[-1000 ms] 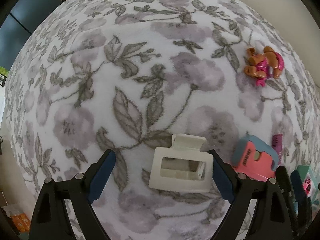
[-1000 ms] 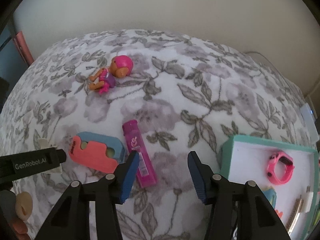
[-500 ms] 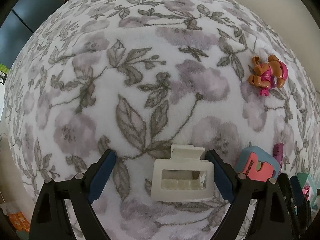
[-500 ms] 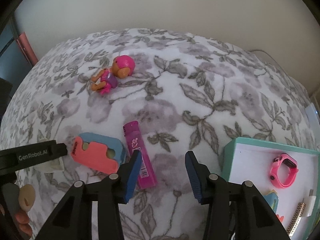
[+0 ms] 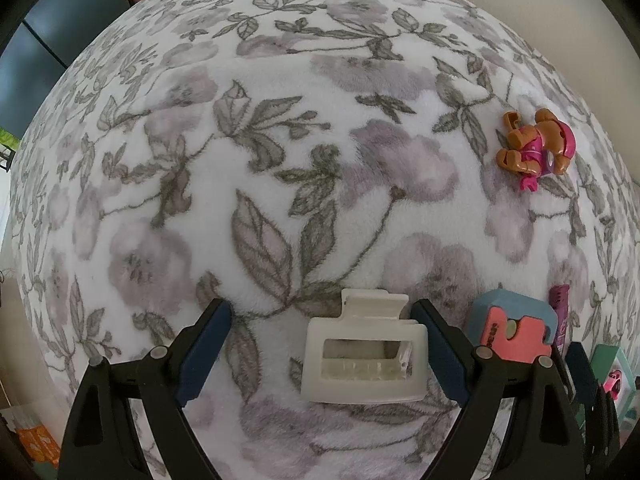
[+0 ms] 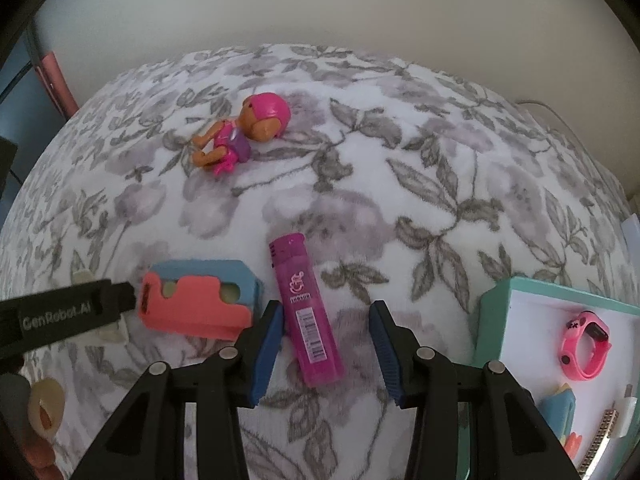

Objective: Organize rigid objects
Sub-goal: 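Grasp the pink lighter with the right tool while the left tool grasps the white hair clip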

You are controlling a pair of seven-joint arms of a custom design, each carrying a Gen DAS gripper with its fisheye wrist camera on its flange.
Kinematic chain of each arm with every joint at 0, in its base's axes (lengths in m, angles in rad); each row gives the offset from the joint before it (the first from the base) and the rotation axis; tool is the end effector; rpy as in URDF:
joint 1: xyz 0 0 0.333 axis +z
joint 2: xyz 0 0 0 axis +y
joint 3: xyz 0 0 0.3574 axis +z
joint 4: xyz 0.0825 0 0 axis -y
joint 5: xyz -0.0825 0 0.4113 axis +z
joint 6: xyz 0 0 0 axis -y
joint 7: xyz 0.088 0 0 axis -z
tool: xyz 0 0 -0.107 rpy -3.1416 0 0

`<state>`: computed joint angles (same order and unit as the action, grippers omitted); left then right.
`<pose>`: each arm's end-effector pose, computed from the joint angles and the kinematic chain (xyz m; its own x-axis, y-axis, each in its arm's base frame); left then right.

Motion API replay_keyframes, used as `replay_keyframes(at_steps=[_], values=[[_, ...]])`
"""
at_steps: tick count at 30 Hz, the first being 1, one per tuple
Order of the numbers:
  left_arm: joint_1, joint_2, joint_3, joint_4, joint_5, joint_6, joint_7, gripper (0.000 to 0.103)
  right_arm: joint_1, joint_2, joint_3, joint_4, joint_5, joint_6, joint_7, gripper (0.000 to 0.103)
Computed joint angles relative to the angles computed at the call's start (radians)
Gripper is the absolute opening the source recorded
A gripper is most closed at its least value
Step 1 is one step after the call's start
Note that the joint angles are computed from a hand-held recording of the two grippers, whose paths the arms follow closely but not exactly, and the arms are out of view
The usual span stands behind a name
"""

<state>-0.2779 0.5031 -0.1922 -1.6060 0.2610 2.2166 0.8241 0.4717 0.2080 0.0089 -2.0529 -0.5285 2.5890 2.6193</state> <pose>0.6720 -0.3083 0.3751 0.1614 -0.9866 -0.0217 -0.9728 -0.1554 -0.1718 0.5636 0.3042 0.3926 -0.1578 -0.9874 -0.0092 -0.8801 0.1448 -0.4521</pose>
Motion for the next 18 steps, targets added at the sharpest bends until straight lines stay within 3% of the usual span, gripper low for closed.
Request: replay_keyframes(at_steps=[6,13,18], values=[[-0.002,-0.006,-0.006,-0.003,-0.003,0.003,0.016,0.084,0.007,0.006,-0.009,0.007,-0.033,0.001,0.04,0.045],[-0.019,-0.017,-0.015,-0.003,0.004,0.006,0.04,0.056,0.004,-0.009,-0.007,-0.011,-0.048,0.002,0.066,0.026],[-0.052,-0.019,-0.008,0.007,0.044,-0.015,0.025,0.054,0.0,-0.023,0.002,-0.028,-0.05,0.0,0.076,0.022]])
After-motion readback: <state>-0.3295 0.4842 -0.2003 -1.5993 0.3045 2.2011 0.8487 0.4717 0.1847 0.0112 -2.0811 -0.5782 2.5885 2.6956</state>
